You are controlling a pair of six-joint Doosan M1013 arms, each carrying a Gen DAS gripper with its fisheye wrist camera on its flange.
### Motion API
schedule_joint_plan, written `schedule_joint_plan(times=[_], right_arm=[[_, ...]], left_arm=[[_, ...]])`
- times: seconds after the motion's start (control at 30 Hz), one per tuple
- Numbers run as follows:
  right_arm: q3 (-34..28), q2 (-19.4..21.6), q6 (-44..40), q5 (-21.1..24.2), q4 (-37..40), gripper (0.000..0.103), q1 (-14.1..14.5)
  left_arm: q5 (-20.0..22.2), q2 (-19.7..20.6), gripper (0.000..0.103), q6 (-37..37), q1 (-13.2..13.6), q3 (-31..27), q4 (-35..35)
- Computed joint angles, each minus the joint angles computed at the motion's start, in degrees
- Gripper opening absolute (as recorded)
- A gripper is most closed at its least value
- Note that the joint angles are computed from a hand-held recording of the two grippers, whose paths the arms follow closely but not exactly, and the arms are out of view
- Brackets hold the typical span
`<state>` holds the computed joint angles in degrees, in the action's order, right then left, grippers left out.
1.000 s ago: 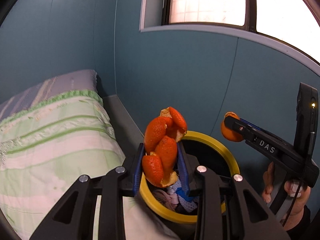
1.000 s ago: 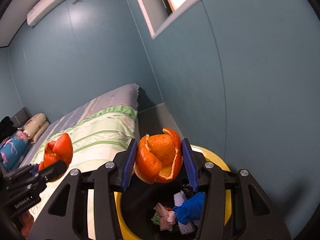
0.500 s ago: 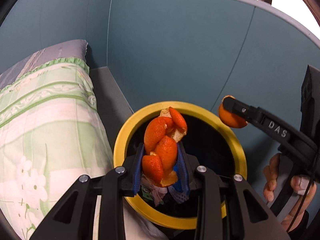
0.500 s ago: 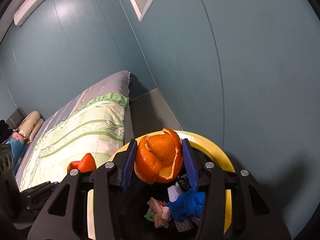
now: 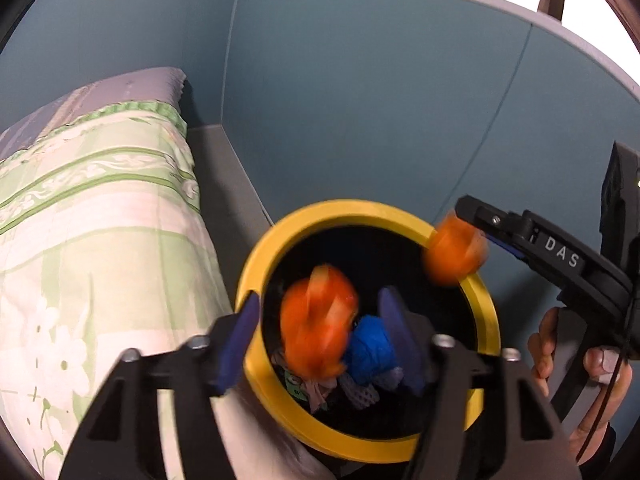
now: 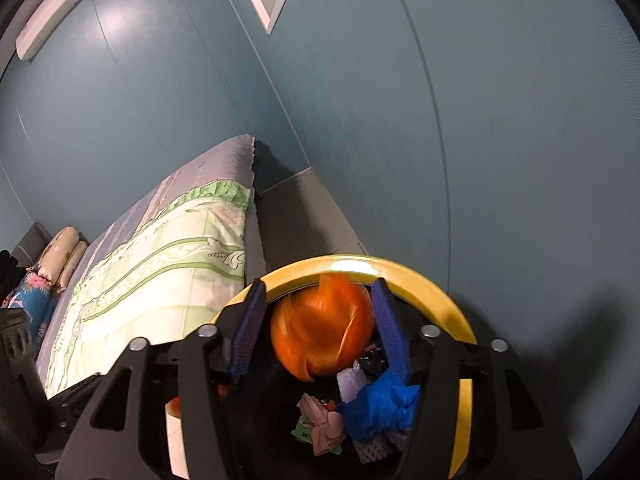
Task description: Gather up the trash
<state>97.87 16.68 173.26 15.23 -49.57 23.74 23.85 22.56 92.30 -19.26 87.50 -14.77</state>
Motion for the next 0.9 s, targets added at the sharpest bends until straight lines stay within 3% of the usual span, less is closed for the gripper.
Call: schedule_joint_plan(times=[0.3, 0.47, 0.77, 0.9], right_arm=[[-0.3, -0.8, 1.5, 1.2, -1.5, 0.059, 0.8], [-0.7, -0.8, 1.0, 2.1, -1.5, 0.059, 1.7], [-2.2, -0.4, -4.5, 1.8, 1.6, 0.06, 4.6], [-3.1, -0.4, -7.3, 1.0, 2.9, 0.06, 6.2]], left_arm=[[-1.7, -2.7, 0.063, -2.6, 1.8, 2.3, 1.1], [-3.5, -4.8, 0.063, -7.2, 3.2, 4.3, 5.1], [-6.7, -9.5, 0.063, -20.8, 6.1, 9.2, 17.8], [-7.7, -12.0, 0.063, -30.7, 7.7, 11.6, 27.1]])
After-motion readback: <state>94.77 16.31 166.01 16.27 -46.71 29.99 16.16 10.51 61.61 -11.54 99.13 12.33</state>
